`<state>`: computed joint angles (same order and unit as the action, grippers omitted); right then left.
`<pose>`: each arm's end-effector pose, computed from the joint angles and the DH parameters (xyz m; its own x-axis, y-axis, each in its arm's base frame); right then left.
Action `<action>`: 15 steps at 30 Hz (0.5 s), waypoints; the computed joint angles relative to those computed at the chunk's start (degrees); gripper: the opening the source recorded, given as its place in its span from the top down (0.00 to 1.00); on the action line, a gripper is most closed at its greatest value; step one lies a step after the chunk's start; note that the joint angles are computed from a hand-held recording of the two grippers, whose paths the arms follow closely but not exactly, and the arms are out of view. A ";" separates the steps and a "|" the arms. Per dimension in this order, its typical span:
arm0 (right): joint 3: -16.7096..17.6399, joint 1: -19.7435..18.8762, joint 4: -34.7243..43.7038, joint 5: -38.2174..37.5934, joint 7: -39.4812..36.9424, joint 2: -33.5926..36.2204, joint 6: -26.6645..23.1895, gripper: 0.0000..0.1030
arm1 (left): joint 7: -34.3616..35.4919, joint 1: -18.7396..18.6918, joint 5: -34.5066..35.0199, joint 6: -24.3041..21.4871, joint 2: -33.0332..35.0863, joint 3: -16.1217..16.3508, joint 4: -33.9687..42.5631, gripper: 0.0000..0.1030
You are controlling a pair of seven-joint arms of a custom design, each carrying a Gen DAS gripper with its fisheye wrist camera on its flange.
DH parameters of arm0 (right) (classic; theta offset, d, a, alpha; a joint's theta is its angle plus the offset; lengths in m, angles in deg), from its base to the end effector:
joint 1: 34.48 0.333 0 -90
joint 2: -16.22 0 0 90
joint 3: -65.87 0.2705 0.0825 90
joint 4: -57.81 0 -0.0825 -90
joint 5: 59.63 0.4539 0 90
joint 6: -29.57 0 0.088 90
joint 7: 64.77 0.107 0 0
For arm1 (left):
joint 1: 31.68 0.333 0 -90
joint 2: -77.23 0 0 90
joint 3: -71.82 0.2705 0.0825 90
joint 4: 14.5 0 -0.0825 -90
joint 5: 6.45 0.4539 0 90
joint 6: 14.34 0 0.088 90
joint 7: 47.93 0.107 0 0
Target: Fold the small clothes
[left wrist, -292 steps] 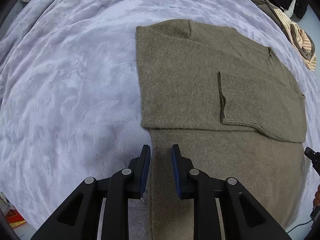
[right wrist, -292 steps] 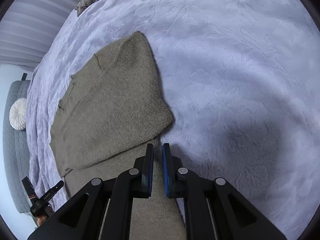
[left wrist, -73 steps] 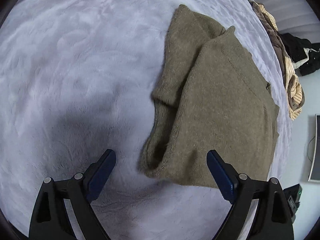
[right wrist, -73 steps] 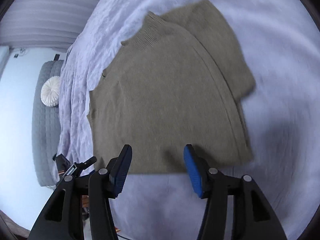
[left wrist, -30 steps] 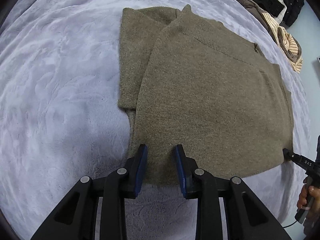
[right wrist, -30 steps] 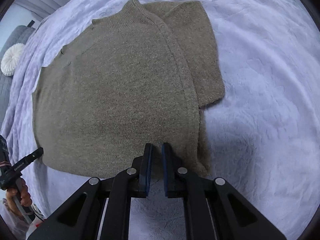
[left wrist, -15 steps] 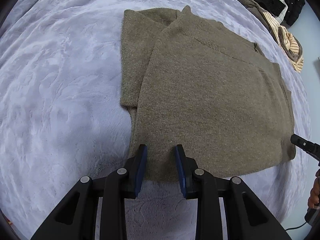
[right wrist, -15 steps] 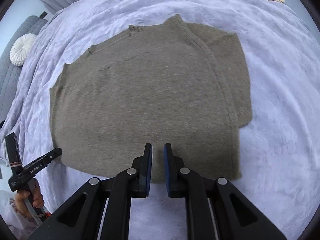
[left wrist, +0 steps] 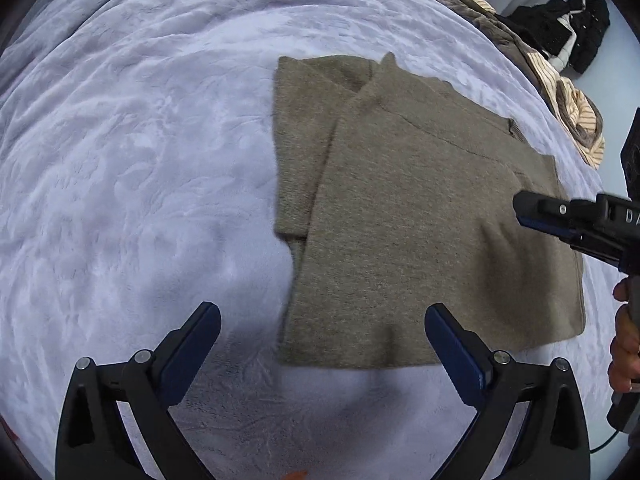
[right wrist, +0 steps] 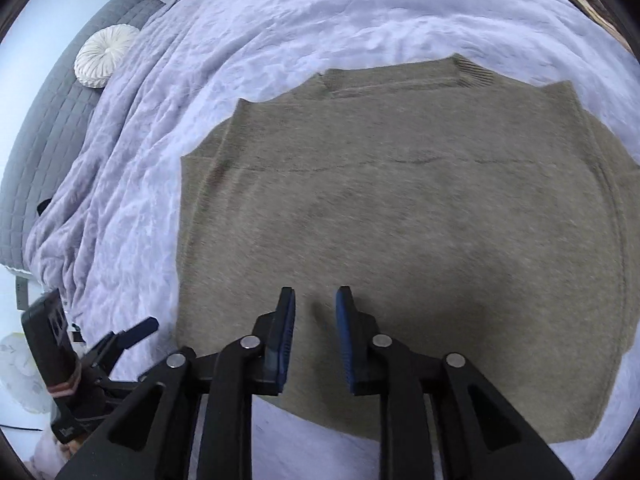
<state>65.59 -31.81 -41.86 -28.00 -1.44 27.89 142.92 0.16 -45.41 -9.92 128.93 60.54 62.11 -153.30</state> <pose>0.6814 0.0618 0.3978 0.3039 -0.8426 -0.4445 -0.9505 -0.2366 -0.2014 0.5060 -0.2169 0.3742 0.3129 -0.9187 0.2411 -0.8896 -0.3724 -0.2646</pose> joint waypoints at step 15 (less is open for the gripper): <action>5.57 5.51 26.37 -0.45 10.66 25.75 5.85 0.89 | -3.42 2.66 2.56 0.95 -5.20 1.34 -6.41 0.01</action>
<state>71.16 -26.30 -15.49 -28.46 9.22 53.64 148.77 -3.26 -42.75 -7.36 129.89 55.33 63.45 -159.71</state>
